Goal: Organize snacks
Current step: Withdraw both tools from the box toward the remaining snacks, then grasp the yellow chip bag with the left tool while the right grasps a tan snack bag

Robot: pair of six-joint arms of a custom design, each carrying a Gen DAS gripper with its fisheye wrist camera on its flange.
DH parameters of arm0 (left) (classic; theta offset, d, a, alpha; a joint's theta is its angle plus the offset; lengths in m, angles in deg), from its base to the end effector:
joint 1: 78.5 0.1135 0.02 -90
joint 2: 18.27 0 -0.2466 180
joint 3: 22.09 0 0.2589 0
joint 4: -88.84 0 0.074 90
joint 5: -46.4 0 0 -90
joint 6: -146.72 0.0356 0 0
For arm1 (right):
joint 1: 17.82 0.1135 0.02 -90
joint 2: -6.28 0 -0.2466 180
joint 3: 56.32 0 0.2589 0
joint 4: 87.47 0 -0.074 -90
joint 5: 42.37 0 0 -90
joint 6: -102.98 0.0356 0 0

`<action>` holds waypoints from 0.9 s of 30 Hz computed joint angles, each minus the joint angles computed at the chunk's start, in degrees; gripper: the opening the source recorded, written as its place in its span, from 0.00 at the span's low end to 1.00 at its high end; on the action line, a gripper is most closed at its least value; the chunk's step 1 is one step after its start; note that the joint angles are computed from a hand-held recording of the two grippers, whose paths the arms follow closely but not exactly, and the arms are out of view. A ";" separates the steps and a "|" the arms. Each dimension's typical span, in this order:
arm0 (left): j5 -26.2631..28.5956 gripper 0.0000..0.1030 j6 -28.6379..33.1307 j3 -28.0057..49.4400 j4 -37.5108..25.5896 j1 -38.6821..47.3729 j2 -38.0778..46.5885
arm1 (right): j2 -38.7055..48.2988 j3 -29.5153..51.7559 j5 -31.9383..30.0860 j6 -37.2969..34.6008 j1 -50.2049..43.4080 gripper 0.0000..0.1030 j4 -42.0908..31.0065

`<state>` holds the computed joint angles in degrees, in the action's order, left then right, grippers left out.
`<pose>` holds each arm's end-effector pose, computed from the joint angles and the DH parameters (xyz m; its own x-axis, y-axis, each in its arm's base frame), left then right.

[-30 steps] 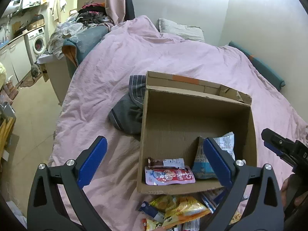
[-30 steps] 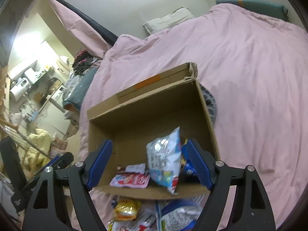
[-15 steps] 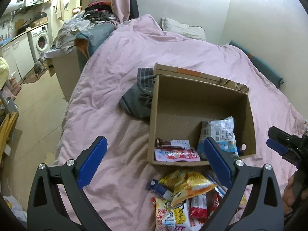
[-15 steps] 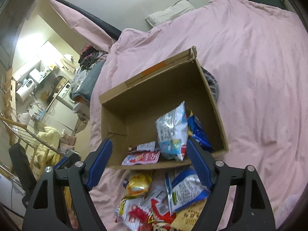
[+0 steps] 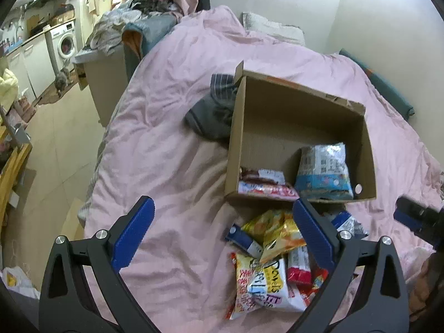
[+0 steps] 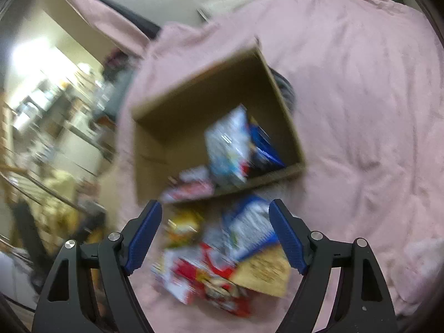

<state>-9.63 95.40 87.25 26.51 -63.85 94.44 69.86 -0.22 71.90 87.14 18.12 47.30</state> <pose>0.4078 0.0860 0.2314 -0.6804 0.3579 -0.6395 0.5610 0.8158 -0.1404 0.1960 0.1240 0.2159 -0.4966 0.7232 -0.4800 0.5287 0.6906 0.4936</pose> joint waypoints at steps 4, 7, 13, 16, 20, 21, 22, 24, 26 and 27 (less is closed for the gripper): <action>-1.35 0.96 -0.51 3.92 -5.21 0.14 3.98 | -0.59 -2.67 -3.93 3.16 -0.71 0.80 0.60; -2.12 0.96 -0.13 7.98 -11.18 -0.22 7.94 | -1.93 -4.34 -4.93 3.35 -1.15 0.80 0.40; -4.36 0.96 1.00 10.02 -17.54 -2.55 11.58 | -6.25 -7.73 -5.90 5.10 -1.81 0.80 -1.16; -4.62 0.96 0.90 9.14 -19.53 -4.39 12.42 | -7.10 -8.68 -6.25 5.40 -1.93 0.80 -1.49; -7.41 0.96 -3.05 8.32 -19.26 -8.72 13.83 | -8.83 -9.46 -6.21 5.39 -2.14 0.80 -3.40; -7.88 0.96 -4.96 9.01 -19.24 -10.08 14.85 | -9.69 -9.96 -6.30 5.88 -2.25 0.80 -3.56; -8.20 0.96 -7.01 9.59 -19.06 -11.15 15.61 | -10.63 -10.54 -6.42 6.46 -2.37 0.80 -3.51; -8.60 0.96 -9.88 9.66 -17.95 -13.25 16.39 | -12.69 -11.65 -6.80 7.30 -2.77 0.80 -3.26; -11.79 0.95 -11.32 10.25 -18.04 -15.64 17.90 | -13.87 -11.96 -6.46 7.39 -2.80 0.80 -3.52; -13.94 0.93 -12.53 9.59 -17.07 -16.76 18.03 | -13.99 -11.81 -6.15 7.10 -2.78 0.80 -3.75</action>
